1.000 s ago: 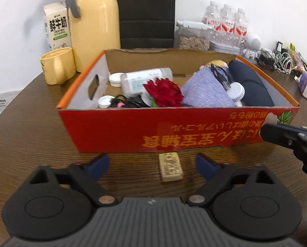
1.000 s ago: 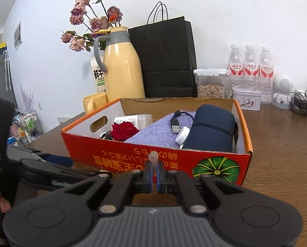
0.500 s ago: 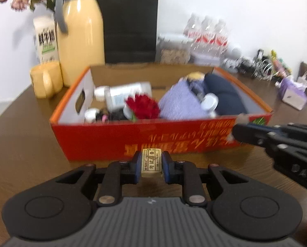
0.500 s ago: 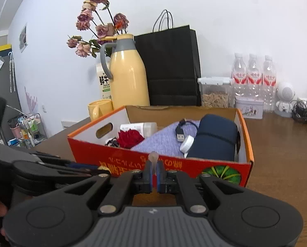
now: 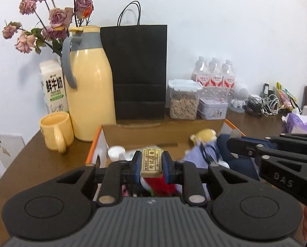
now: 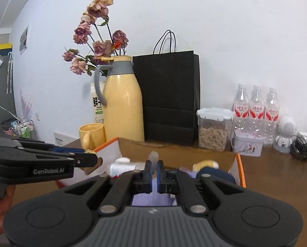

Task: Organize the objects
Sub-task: 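Lower the wooden stamp into the box and open the left tool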

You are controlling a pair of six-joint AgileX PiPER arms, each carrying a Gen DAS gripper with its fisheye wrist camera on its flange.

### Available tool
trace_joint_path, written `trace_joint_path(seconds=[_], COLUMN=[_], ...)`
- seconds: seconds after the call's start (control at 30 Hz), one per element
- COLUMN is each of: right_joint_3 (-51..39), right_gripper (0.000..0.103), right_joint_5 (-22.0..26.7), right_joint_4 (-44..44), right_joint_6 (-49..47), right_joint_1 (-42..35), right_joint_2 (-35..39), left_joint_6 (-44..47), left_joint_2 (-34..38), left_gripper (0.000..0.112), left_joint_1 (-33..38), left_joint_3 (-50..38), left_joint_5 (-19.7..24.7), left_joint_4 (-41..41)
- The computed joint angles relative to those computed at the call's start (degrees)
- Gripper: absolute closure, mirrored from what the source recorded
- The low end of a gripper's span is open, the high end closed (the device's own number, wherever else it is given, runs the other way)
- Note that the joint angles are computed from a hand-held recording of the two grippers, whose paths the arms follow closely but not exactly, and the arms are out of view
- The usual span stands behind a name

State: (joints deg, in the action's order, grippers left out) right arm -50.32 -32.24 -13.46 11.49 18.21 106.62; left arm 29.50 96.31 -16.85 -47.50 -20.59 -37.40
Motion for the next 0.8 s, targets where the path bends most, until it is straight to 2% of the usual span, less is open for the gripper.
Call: trace_joint_path(seconds=[0.33, 0.4, 0.43, 0.47, 0.5, 0.53, 0.57, 0.6, 0.67, 0.7, 0.8], right_joint_3=[-22.0, -24.3, -24.7, -24.9, -25.0, -24.4, -24.1, -23.9, -23.3, -23.0, -22.3], right_gripper=[0.098, 0.088, 0.085, 0.075, 0.060, 0.051, 0.033, 0.020, 0.004, 0.000, 0.000], right_joint_5=[16.6, 18.5, 18.8, 19.0, 19.2, 18.7, 18.2, 17.9, 17.0, 16.9, 17.5], right_joint_4=[5.2, 8.3, 11.2, 15.0, 18.4, 20.7, 23.8, 27.0, 31.9, 34.0, 39.4], right_joint_6=[-5.9, -8.9, -11.7, -15.1, -18.0, -20.0, -22.6, -25.4, -29.7, -31.4, -35.9], right_joint_1=[0.9, 1.1, 1.2, 1.3, 1.4, 1.4, 1.5, 1.5, 1.6, 1.7, 1.8], right_joint_2=[12.2, 13.7, 14.1, 14.3, 14.5, 14.4, 14.3, 14.2, 13.9, 13.7, 12.5], left_joint_6=[13.9, 18.0, 17.7, 16.8, 15.8, 14.9, 14.2, 12.5, 10.3, 11.3, 12.0], left_joint_2=[9.2, 10.2, 10.4, 10.4, 10.4, 10.4, 10.3, 10.0, 9.5, 9.3, 8.5], left_gripper=[0.089, 0.073, 0.061, 0.045, 0.035, 0.018, 0.009, 0.009, 0.009, 0.009, 0.009], left_joint_1=[2.9, 2.9, 2.8, 2.8, 2.7, 2.6, 2.5, 2.6, 3.0, 3.1, 2.9], left_joint_3=[-13.1, -14.3, -14.3, -14.0, -13.5, -13.0, -12.5, -11.8, -11.0, -11.1, -10.0], left_joint_5=[5.5, 5.0, 4.0, 2.9, 1.8, 0.3, -0.8, -1.7, -1.7, -1.5, -1.9], left_joint_4=[-11.3, -15.8, -15.6, -14.7, -13.7, -13.1, -12.6, -11.1, -9.3, -10.4, -11.3])
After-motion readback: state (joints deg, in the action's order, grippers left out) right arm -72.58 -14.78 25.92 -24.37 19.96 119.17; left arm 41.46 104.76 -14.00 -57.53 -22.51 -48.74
